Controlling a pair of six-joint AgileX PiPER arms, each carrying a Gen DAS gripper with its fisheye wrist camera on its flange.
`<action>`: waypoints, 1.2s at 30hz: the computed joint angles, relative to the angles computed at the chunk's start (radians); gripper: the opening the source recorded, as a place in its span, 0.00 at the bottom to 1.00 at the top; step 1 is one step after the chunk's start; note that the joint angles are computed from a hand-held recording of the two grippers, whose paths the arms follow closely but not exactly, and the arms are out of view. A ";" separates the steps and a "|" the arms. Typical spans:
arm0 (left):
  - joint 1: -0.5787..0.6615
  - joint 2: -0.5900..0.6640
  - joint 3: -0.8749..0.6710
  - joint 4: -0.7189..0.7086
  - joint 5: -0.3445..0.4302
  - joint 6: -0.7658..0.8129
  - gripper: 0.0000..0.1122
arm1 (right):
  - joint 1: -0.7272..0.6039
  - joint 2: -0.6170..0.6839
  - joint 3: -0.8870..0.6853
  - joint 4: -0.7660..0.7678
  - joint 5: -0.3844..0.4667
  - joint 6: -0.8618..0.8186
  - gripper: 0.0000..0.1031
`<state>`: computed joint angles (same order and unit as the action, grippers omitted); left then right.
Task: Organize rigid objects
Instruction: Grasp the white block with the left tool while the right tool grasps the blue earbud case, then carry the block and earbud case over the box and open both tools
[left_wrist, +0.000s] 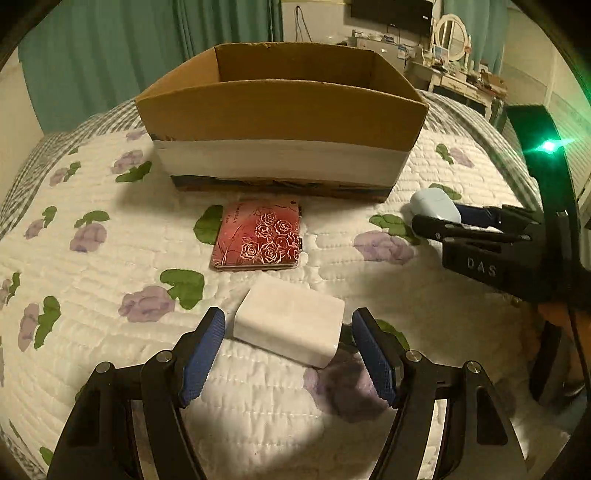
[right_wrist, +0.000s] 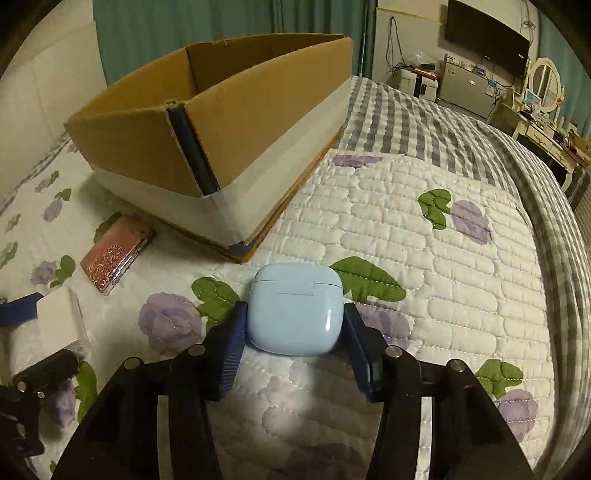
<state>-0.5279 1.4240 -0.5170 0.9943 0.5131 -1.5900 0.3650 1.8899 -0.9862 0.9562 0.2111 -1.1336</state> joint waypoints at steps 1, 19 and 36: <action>0.011 0.001 0.002 0.006 -0.011 -0.007 0.66 | 0.003 -0.007 0.007 0.000 -0.006 -0.002 0.49; 0.119 -0.134 0.040 -0.206 -0.111 0.275 0.52 | 0.094 -0.184 0.117 -0.369 -0.016 0.372 0.49; 0.159 -0.410 -0.073 -0.491 0.109 0.710 0.51 | 0.254 -0.450 0.141 -1.007 0.139 1.079 0.49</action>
